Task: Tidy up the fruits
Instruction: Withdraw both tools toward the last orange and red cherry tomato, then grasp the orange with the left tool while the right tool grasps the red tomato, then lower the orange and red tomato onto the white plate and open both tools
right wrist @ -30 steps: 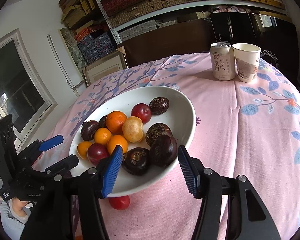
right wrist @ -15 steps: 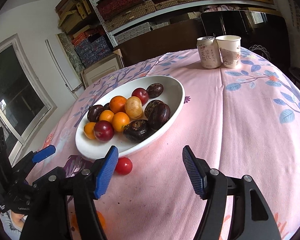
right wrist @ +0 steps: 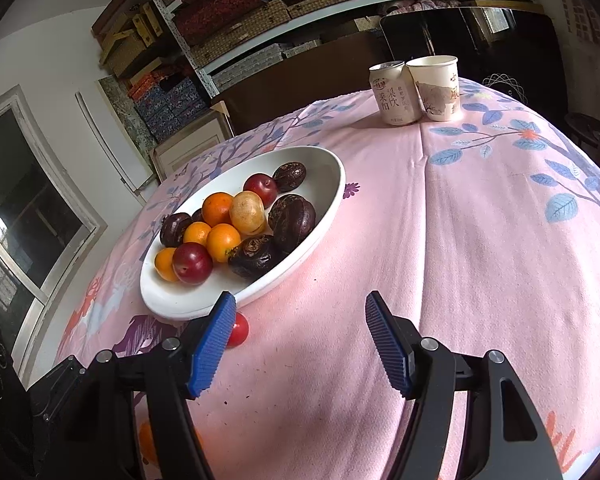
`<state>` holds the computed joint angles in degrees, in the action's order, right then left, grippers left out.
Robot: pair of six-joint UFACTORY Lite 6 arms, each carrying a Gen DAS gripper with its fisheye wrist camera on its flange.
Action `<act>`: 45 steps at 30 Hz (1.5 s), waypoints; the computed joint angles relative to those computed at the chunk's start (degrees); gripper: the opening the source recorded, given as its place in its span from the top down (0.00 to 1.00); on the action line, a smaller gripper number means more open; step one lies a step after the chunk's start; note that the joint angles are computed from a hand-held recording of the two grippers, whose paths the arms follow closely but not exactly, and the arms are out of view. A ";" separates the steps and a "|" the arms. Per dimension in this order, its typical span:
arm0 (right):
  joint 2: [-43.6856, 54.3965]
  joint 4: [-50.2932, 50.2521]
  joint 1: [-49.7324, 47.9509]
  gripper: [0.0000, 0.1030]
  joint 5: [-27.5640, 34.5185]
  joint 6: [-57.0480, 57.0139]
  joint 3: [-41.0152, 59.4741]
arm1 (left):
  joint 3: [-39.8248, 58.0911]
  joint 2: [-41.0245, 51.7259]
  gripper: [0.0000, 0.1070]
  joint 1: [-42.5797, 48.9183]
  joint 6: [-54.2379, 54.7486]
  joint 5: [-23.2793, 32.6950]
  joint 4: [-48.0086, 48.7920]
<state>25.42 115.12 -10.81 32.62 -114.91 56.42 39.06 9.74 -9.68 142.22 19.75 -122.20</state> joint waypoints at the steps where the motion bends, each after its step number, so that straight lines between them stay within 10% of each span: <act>1: 0.03 -0.08 0.07 0.34 -0.05 -0.04 0.03 | 0.22 0.37 0.08 0.14 -0.71 0.08 0.69; 4: -0.18 -0.20 0.43 0.33 -0.31 -0.11 -0.15 | 1.46 1.56 0.09 0.92 -5.24 0.21 4.94; 6: -0.14 -0.24 0.75 0.33 -0.66 -0.20 -0.17 | 2.67 2.77 0.33 1.33 -10.53 0.55 10.68; 11: 0.41 -1.76 1.76 0.33 -1.26 0.73 0.43 | 5.64 5.60 0.57 0.83 -20.77 1.85 22.50; 21: 3.66 -5.46 12.66 0.35 -11.09 1.31 5.66 | 5.93 6.01 0.57 2.76 -22.79 3.44 23.48; 27: 7.40 -7.07 16.34 0.52 -16.98 4.22 10.96 | 6.52 6.60 0.57 3.60 -24.95 4.57 25.65; 29: 7.40 -9.60 15.78 0.71 -13.86 5.27 10.54 | 6.58 6.66 0.57 3.64 -25.31 4.79 25.85; 45: -6.64 -10.58 1.19 0.72 4.01 1.63 -9.24 | 1.39 -0.20 0.57 9.07 -21.56 6.36 21.35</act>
